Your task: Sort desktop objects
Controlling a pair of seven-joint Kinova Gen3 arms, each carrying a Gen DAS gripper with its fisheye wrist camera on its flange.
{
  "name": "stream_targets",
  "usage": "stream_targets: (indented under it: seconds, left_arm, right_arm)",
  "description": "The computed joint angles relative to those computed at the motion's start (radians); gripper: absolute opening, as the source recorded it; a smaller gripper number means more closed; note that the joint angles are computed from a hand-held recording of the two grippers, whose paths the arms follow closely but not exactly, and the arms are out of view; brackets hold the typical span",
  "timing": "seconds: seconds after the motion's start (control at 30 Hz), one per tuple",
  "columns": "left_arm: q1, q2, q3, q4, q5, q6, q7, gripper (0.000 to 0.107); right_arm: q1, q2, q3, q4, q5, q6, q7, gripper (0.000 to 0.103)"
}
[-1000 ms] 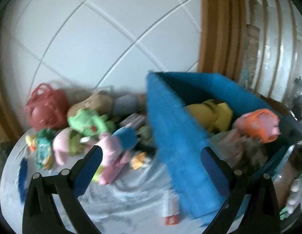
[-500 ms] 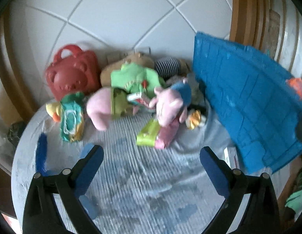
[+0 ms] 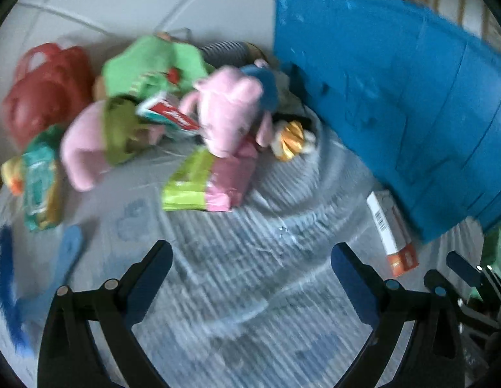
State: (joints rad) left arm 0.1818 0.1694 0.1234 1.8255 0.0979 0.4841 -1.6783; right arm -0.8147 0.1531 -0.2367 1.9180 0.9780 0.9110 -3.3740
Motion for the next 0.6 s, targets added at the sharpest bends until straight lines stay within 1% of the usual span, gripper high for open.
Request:
stream_targets:
  seconds: [0.03, 0.1, 0.17, 0.33, 0.4, 0.43, 0.53, 0.6]
  left_arm:
    - [-0.013, 0.02, 0.012, 0.0, 0.017, -0.015, -0.039, 0.1]
    - [-0.04, 0.058, 0.026, -0.013, 0.047, -0.024, -0.094, 0.1]
    - [-0.055, 0.095, 0.03, -0.032, 0.063, -0.028, -0.127, 0.1]
    - [-0.083, 0.165, 0.027, -0.087, 0.078, -0.02, -0.159, 0.1]
    - [-0.093, 0.184, 0.03, -0.103, 0.083, -0.015, -0.17, 0.1]
    - [-0.098, 0.193, 0.032, -0.11, 0.087, -0.013, -0.177, 0.1]
    - [-0.115, 0.206, 0.041, -0.12, 0.1, -0.007, -0.199, 0.1]
    - [-0.129, 0.209, 0.049, -0.122, 0.113, -0.004, -0.221, 0.1]
  right_arm:
    - [-0.003, 0.02, 0.006, 0.005, 0.014, 0.006, -0.037, 0.049]
    - [-0.011, 0.067, 0.033, 0.001, 0.033, 0.013, -0.093, 0.049]
    - [-0.004, 0.105, 0.047, -0.019, 0.033, 0.026, -0.107, 0.049]
    - [0.005, 0.168, 0.098, -0.077, -0.03, 0.052, -0.048, 0.049]
    - [0.019, 0.187, 0.103, -0.085, -0.05, 0.037, -0.037, 0.05]
    - [0.006, 0.198, 0.116, -0.091, -0.049, 0.05, -0.034, 0.049]
    - [0.009, 0.224, 0.126, -0.13, -0.078, 0.096, 0.007, 0.049]
    - [-0.002, 0.236, 0.156, -0.139, -0.102, 0.106, 0.013, 0.05]
